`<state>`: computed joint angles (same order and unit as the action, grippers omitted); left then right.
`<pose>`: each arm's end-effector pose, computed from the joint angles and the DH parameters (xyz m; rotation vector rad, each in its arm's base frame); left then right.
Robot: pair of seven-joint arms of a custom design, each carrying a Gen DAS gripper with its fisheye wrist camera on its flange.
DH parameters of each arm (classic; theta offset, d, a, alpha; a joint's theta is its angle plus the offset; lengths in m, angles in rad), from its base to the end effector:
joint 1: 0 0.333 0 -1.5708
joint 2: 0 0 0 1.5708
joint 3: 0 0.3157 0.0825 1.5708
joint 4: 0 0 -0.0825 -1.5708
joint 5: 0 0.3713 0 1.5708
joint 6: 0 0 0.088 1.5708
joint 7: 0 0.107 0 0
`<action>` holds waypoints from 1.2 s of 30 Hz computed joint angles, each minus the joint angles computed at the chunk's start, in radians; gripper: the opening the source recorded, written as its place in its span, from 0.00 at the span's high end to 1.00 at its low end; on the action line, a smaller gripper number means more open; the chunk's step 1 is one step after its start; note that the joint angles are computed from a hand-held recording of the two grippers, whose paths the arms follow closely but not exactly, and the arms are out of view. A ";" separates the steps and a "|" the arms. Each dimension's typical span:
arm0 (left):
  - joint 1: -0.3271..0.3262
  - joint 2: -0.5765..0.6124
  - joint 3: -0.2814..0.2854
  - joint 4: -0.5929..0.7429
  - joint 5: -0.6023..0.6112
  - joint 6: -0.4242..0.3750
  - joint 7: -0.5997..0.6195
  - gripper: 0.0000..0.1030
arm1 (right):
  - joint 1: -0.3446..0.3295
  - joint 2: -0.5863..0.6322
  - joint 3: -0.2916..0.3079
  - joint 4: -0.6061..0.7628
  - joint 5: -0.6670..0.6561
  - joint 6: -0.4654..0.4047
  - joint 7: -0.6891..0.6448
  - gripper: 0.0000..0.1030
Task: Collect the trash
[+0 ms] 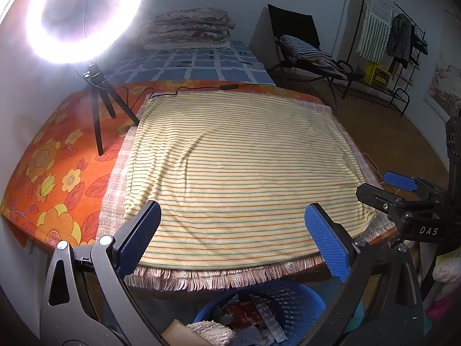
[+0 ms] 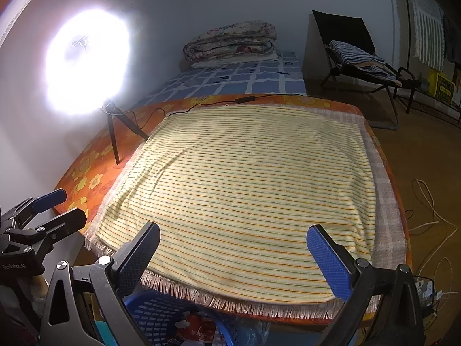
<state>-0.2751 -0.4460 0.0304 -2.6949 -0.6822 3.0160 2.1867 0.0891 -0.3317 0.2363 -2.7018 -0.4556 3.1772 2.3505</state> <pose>0.4058 -0.0529 0.4552 -1.6225 2.0108 -0.9467 0.3902 0.1763 0.4257 -1.7256 1.6792 -0.5197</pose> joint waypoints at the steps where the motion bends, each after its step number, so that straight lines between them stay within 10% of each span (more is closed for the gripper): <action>1: 0.000 0.000 0.000 0.000 0.001 0.000 0.000 0.01 | 0.006 0.000 -0.006 -0.001 0.004 0.001 -0.001 0.00; 36: 0.009 0.000 -0.008 -0.006 0.010 0.000 -0.004 0.01 | 0.078 0.008 -0.068 -0.009 0.067 -0.013 -0.042 0.00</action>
<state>-0.2657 -0.4464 0.0220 -2.7012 -0.6718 3.0158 2.1824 0.1667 -0.3234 0.1687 -2.7106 -0.3890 3.1639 2.3085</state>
